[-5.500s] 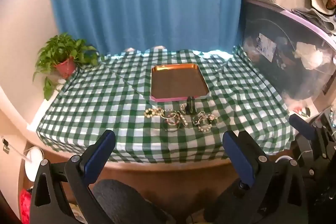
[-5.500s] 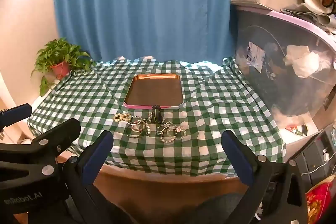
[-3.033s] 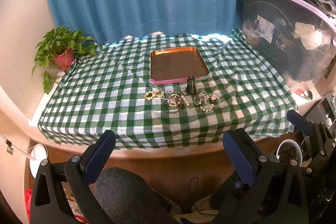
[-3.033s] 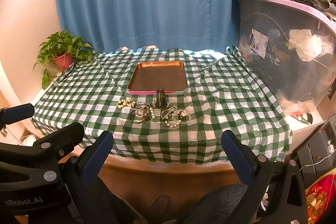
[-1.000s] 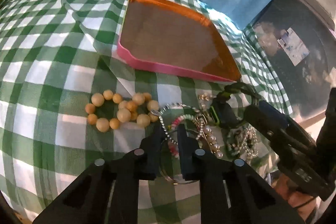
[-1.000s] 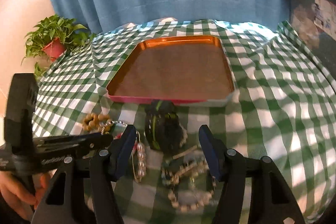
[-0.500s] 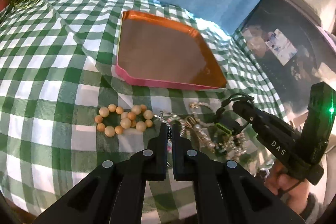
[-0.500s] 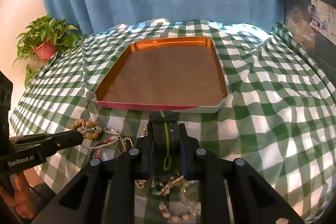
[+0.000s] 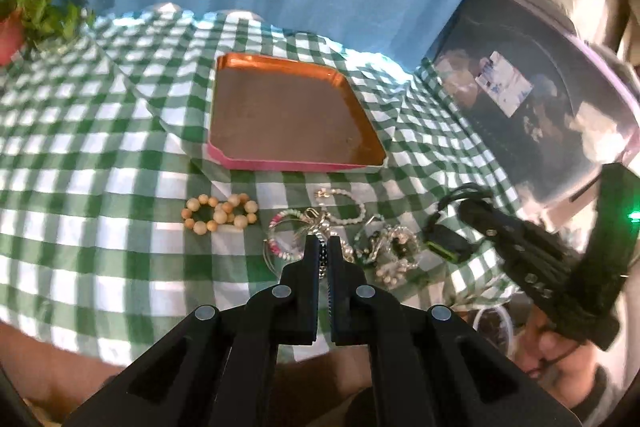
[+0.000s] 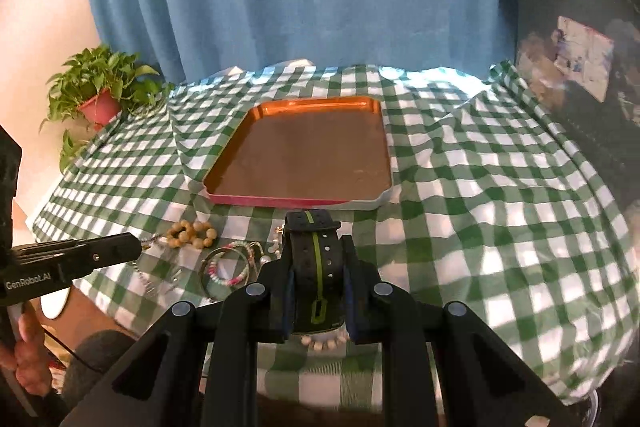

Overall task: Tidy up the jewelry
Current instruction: 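Lift the black smartwatch and gold chain bracelet and carry both toward the orange tray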

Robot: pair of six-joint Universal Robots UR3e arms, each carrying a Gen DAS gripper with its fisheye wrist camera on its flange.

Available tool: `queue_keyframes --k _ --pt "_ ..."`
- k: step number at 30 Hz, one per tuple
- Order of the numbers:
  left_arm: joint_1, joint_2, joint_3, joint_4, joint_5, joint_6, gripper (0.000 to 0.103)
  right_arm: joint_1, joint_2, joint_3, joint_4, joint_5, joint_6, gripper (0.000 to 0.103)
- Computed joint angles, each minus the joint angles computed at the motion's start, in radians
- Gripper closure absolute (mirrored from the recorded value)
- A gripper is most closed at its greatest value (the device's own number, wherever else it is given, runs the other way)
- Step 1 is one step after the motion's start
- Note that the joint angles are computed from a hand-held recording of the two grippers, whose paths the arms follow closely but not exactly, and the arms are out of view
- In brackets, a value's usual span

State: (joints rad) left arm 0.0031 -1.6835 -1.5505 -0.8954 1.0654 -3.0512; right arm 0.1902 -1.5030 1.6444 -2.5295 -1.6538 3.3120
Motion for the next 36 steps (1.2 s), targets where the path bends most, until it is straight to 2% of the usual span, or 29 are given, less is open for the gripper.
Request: queue_keyframes --k 1,5,10,16,23,27,32,36 --pt "-0.018 0.019 0.005 -0.011 0.034 -0.007 0.099 0.01 -0.025 0.004 0.016 -0.013 0.007 0.086" --pt "-0.05 0.114 0.003 -0.066 0.072 -0.031 0.099 0.054 -0.125 0.012 0.092 -0.053 0.047 0.086" --pt "-0.061 0.284 -0.049 -0.13 0.067 -0.017 0.099 0.144 -0.234 0.004 0.187 -0.135 0.099 0.086" --pt "-0.087 0.517 -0.114 -0.192 0.073 -0.005 0.099 0.349 -0.332 -0.033 0.281 -0.33 0.18 0.086" --pt "-0.069 0.747 -0.109 -0.328 0.027 0.011 0.099 0.637 -0.323 -0.148 0.407 -0.59 0.328 0.086" --pt "-0.133 0.791 -0.071 -0.348 0.082 -0.003 0.099 0.782 -0.293 -0.212 0.454 -0.713 0.388 0.086" --pt "-0.202 0.769 -0.047 -0.317 0.159 -0.037 0.099 0.846 -0.284 -0.228 0.462 -0.755 0.409 0.086" --pt "-0.222 0.721 -0.052 -0.285 0.188 -0.041 0.099 0.811 -0.292 -0.217 0.451 -0.703 0.387 0.086"
